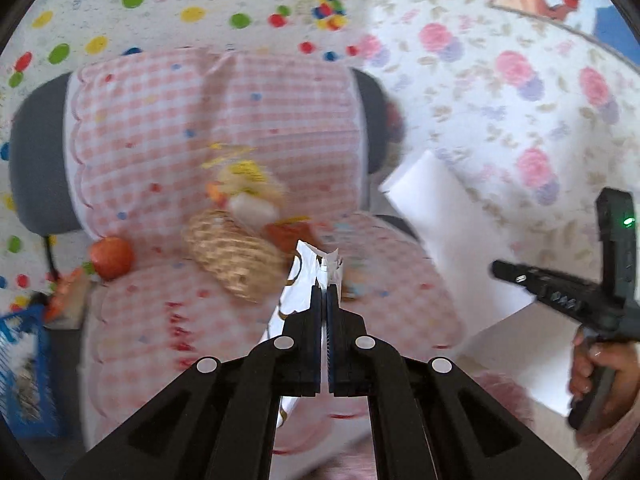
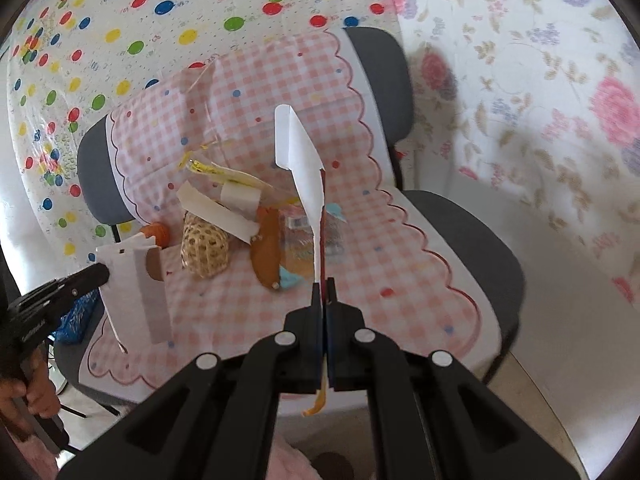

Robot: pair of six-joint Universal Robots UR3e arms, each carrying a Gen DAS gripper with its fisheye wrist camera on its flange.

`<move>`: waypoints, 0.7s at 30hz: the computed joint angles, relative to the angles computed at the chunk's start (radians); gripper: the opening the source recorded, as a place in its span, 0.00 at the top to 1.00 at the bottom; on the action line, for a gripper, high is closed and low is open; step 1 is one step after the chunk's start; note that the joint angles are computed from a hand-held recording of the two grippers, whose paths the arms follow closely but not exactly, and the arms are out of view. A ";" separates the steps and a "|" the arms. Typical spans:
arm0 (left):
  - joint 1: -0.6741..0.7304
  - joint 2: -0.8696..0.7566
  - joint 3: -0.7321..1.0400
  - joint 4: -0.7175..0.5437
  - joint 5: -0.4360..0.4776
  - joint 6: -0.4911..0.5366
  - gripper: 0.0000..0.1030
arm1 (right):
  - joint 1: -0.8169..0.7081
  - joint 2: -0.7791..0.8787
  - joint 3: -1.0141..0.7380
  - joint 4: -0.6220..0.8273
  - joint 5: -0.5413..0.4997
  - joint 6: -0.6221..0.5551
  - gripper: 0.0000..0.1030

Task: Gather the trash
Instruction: 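Carry both items over the pink wastebasket and open both grippers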

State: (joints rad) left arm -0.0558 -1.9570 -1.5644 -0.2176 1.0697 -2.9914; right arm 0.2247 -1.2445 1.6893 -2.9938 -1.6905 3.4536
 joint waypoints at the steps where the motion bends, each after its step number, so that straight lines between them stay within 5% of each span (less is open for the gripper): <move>1: -0.008 0.005 -0.020 0.020 -0.015 -0.005 0.98 | 0.006 -0.036 0.051 -0.015 -0.017 0.005 0.99; 13: -0.233 0.005 -0.153 0.186 -0.084 -0.032 0.98 | 0.101 -0.454 0.564 -0.003 -0.239 0.117 0.98; 21: -0.382 -0.096 -0.097 0.173 -0.111 -0.004 0.98 | 0.134 -0.702 0.818 0.115 -0.320 0.268 0.98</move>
State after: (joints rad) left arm -0.4377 -2.0531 -1.6618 -0.0442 0.9589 -2.9952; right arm 0.3591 -1.9462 2.5073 -2.8783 -2.0106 3.7216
